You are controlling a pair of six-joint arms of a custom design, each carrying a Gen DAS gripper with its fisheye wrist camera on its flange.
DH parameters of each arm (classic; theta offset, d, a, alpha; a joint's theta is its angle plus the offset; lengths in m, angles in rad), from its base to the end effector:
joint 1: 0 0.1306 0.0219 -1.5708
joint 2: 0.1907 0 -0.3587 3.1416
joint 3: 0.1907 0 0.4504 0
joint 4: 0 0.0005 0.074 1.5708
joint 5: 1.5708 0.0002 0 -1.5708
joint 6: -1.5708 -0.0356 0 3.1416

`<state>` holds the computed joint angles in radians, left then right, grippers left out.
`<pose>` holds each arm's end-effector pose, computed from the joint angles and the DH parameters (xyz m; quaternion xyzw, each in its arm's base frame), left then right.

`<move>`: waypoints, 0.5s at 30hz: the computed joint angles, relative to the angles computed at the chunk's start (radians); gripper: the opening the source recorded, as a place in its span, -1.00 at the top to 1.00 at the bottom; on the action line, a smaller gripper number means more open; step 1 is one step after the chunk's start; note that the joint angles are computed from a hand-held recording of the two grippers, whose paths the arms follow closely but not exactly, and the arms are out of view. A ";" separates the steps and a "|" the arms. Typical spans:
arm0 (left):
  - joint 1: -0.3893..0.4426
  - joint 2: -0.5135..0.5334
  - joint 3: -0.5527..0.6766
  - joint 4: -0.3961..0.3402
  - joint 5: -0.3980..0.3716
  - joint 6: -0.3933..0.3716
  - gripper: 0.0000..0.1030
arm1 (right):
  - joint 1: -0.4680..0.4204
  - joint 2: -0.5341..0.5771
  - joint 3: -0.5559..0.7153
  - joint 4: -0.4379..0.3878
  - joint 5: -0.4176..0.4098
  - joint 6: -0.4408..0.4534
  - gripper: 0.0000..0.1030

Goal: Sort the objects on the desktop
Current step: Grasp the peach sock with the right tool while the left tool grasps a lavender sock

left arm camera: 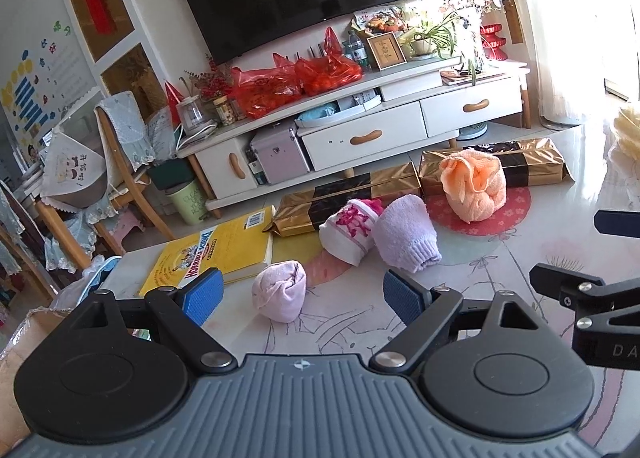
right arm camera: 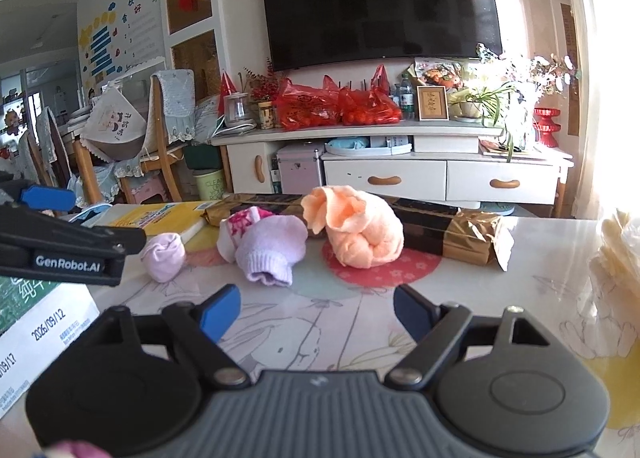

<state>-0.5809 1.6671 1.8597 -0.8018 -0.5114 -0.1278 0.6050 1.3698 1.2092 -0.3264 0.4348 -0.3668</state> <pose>0.5540 -0.3434 0.5006 0.1879 0.8451 0.1180 0.4864 0.4667 0.3039 0.3673 0.0111 0.8439 0.0718 0.5316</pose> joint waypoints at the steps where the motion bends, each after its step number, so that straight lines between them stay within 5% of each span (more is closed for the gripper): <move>1: -0.001 0.002 0.001 0.000 -0.001 -0.002 -1.00 | -0.003 0.000 0.000 0.000 -0.001 0.003 -0.62; 15: -0.008 0.036 0.026 -0.012 -0.018 -0.013 -1.00 | -0.055 0.009 -0.004 0.009 -0.024 -0.010 -0.62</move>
<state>-0.5890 1.7035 1.8859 -0.8135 -0.5296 -0.1412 0.5498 1.3791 1.2054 -0.3178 0.4106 -0.3765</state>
